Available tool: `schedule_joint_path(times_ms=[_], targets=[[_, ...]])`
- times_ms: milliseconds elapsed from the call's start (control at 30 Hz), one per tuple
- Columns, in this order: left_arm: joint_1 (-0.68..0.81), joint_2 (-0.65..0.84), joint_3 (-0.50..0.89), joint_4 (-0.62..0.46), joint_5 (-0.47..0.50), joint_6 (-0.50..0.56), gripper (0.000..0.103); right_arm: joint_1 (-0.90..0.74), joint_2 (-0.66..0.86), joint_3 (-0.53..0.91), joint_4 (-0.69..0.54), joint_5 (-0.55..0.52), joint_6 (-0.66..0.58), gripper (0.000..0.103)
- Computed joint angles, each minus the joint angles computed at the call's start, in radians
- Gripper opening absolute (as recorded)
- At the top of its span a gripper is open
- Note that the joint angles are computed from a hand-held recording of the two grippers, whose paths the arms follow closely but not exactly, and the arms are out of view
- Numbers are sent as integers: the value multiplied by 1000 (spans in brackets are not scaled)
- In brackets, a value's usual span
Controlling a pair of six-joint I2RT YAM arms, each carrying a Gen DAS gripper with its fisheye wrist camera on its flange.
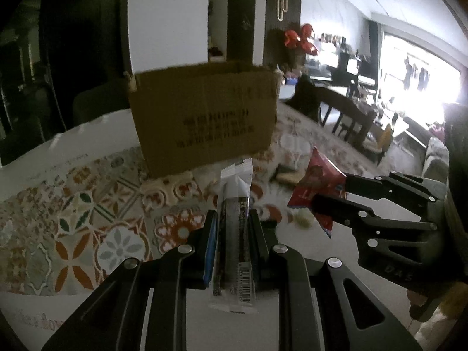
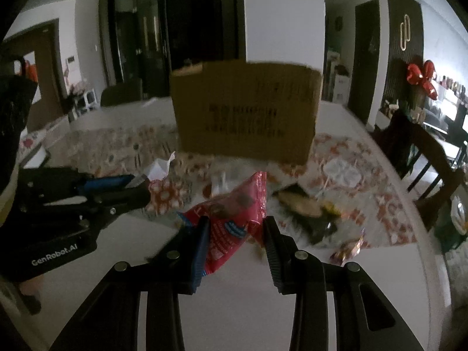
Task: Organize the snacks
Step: 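Carry both packets over the cardboard box and lower them inside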
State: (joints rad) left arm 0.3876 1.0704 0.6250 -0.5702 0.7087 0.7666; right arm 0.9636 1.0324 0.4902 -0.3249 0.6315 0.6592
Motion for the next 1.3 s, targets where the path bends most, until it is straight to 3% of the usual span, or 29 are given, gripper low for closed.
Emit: schedule_joint_path(times_ms=[200, 567, 1067, 1300], targets=[[-14, -53, 41, 11, 22, -92, 21, -16, -79, 32, -9, 38, -68, 38], [-76, -62, 131, 107, 19, -252, 21, -131, -149, 83, 68, -14, -229, 38], [-218, 80, 278, 330, -117, -420, 21, -426, -23, 235, 228, -277, -441, 38], [-280, 208, 388, 354, -168, -464, 21, -557, 106, 345, 248, -426, -481, 39]])
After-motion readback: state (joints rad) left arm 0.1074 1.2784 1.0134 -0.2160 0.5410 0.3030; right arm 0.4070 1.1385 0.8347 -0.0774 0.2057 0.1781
